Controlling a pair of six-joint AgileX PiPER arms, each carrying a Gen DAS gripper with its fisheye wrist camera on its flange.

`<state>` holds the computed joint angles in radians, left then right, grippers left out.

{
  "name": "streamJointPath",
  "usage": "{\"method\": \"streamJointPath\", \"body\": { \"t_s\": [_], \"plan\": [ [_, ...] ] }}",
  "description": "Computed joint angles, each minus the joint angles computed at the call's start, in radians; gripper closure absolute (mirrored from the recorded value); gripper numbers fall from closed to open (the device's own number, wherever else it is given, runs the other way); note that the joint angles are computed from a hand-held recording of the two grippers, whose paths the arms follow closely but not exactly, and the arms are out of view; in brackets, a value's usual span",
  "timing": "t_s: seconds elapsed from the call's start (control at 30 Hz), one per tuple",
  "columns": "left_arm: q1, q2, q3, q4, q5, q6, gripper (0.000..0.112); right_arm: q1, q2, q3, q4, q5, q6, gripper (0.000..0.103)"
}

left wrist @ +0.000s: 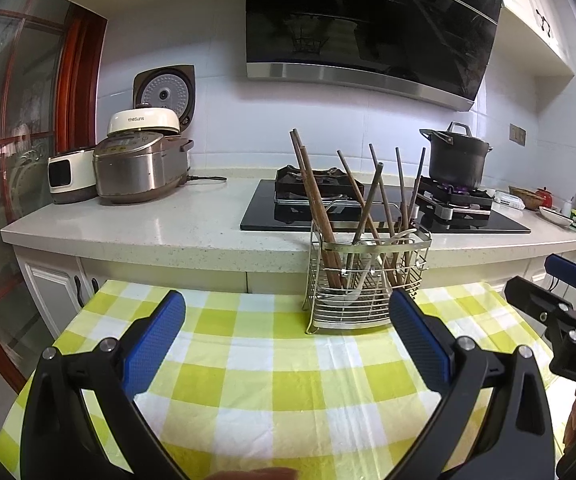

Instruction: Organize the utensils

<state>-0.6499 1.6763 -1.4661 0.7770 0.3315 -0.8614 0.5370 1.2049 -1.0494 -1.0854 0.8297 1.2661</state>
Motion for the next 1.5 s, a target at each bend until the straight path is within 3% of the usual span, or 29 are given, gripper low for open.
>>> {"method": "streamJointPath", "body": {
  "t_s": [0.8, 1.03, 1.2, 1.33, 1.5],
  "plan": [
    [-0.006, 0.007, -0.015, -0.072, 0.021, 0.094, 0.014, 0.008, -0.004, 0.004, 0.000, 0.008, 0.000, 0.019],
    [-0.003, -0.007, 0.017, 0.031, -0.008, -0.028, 0.014, 0.016, -0.007, 0.006, -0.003, 0.017, 0.001, 0.019],
    [-0.008, 0.005, -0.012, -0.042, 0.036, 0.041, 0.014, 0.019, -0.008, 0.006, 0.000, 0.024, -0.002, 0.019],
    [-0.030, 0.001, 0.013, 0.081, 0.052, -0.051, 0.014, 0.030, -0.010, 0.007, 0.002, 0.037, -0.001, 0.019],
    [-0.012, -0.008, 0.024, 0.007, 0.027, -0.008, 0.014, 0.037, -0.016, 0.012, 0.001, 0.044, 0.002, 0.019]
  ]
}}
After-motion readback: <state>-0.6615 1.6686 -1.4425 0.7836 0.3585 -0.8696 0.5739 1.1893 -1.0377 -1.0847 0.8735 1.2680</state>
